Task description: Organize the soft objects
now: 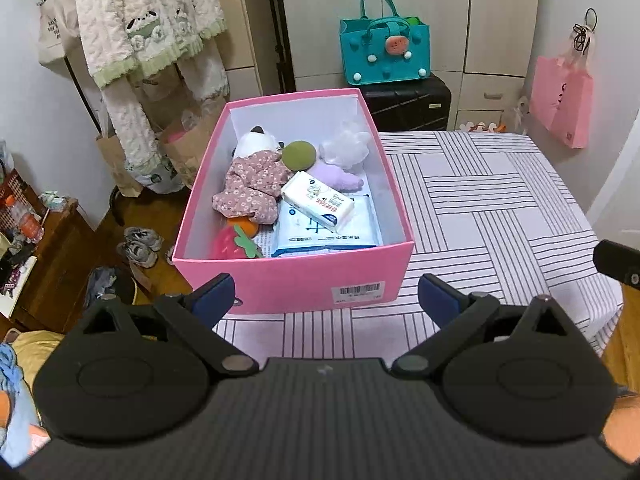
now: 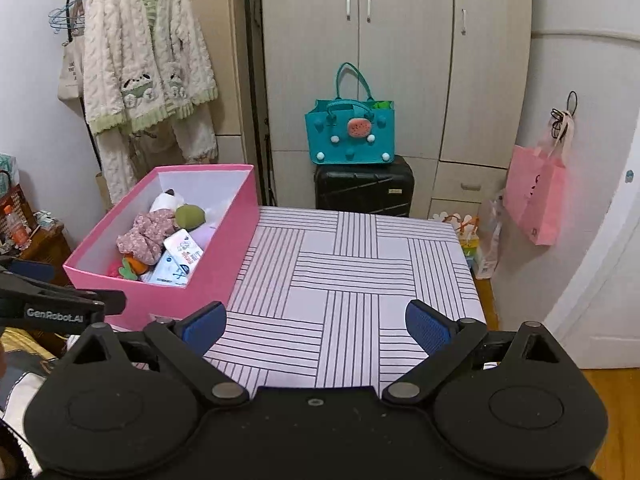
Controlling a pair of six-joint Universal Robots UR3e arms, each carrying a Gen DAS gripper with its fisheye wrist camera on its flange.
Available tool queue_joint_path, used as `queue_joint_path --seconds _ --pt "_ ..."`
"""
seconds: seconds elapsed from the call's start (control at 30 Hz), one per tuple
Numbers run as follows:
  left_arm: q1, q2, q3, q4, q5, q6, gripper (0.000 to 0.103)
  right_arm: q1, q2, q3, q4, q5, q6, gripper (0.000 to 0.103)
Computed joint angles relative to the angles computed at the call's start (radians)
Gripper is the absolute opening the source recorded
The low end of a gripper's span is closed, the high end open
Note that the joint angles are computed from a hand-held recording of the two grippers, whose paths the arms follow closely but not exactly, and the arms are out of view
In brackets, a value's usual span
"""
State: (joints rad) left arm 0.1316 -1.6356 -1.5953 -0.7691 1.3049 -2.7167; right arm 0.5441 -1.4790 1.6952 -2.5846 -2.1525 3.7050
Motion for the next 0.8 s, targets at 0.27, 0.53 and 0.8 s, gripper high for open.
queue_joint_path --seconds 0.27,0.53,0.8 --pt "0.013 0.032 -0.084 0.084 -0.025 0.027 0.099 0.013 0.003 0.038 -0.034 -0.036 0.022 0.098" --pt "0.020 0.056 -0.217 0.259 -0.014 0.029 0.099 0.037 0.026 0.092 -0.111 -0.071 0.045 0.098" --pt "0.050 0.078 -0.289 0.348 -0.056 0.025 0.099 0.073 0.059 0.099 -0.153 -0.156 0.052 0.098"
